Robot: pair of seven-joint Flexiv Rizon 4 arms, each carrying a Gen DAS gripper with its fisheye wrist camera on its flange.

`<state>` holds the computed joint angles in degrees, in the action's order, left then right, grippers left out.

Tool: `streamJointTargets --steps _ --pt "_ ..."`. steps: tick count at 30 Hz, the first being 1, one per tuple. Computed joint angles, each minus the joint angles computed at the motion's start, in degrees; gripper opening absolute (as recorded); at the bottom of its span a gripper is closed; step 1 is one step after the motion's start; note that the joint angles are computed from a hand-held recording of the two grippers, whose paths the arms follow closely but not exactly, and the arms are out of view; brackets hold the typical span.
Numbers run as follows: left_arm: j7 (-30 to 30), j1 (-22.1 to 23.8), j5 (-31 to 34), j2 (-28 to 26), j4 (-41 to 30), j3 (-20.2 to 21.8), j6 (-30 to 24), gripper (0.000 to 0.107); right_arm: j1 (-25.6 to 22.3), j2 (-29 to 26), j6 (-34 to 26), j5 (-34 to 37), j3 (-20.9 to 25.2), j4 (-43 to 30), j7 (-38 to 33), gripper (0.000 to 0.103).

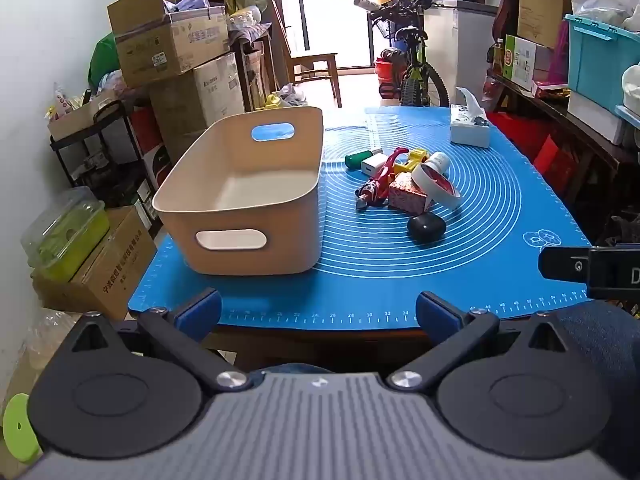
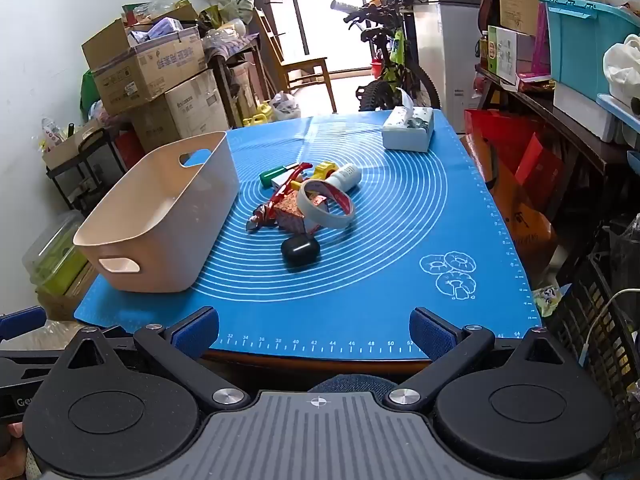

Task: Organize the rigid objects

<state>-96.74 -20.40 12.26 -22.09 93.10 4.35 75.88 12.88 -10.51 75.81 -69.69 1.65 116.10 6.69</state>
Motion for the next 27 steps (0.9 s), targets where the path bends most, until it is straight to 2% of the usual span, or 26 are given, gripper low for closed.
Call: streamJointTargets --steps 2,3,10,27 --pt "-0.45 -0.26 0.34 0.11 -0.03 0.3 -0.21 0.102 0.02 0.01 0.05 -0.22 -0.03 0.01 0.26 0.101" --pt "1.31 0.73 -1.24 0.2 -0.29 -1.1 -2.23 0.102 0.03 0.06 0.05 -0.5 -0.06 0.06 0.53 0.101" --pt "0.94 0.59 -0.96 0.21 0.06 -0.84 -1.09 0.102 0.19 -0.3 -0.08 2.42 0.3 -0.12 -1.5 0.101" --pt "0.88 0.54 -0.74 0.42 0.28 -0.77 -1.03 0.102 0.55 -0.06 -0.06 2.81 -0.03 0.09 -1.83 0.101"
